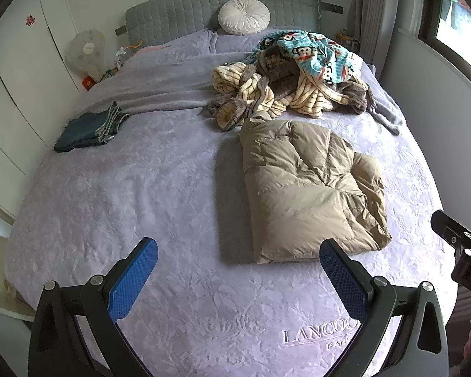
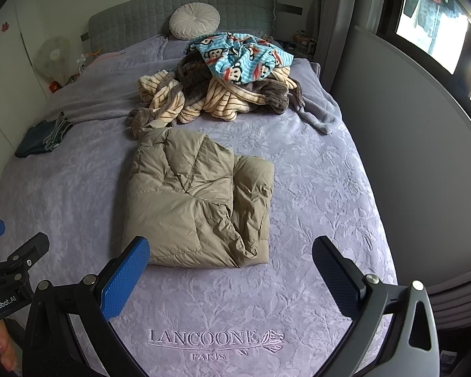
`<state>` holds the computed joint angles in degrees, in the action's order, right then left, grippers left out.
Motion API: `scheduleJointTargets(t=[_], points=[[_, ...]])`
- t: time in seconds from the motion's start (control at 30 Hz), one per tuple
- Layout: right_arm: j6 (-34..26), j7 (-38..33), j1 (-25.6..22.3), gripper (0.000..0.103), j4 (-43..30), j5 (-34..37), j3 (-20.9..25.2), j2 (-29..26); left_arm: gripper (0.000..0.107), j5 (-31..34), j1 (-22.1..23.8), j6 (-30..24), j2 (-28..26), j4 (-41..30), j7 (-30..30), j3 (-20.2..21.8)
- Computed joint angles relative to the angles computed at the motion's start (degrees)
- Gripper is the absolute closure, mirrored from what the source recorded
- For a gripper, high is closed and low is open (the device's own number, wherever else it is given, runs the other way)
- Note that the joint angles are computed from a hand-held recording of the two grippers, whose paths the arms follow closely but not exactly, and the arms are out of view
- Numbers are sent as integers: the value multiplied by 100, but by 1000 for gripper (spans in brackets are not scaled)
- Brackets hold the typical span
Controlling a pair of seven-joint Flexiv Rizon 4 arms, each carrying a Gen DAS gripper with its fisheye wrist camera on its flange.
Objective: Fold large clothes
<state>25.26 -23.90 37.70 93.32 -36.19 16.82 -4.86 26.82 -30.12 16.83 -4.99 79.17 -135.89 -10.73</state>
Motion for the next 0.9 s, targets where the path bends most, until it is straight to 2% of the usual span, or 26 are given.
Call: scheduleJointTargets(t=[0.9], points=[[27,-104,-12,0,-31,35,-19,-32,4,-31,58,78,92,144,62,-9]])
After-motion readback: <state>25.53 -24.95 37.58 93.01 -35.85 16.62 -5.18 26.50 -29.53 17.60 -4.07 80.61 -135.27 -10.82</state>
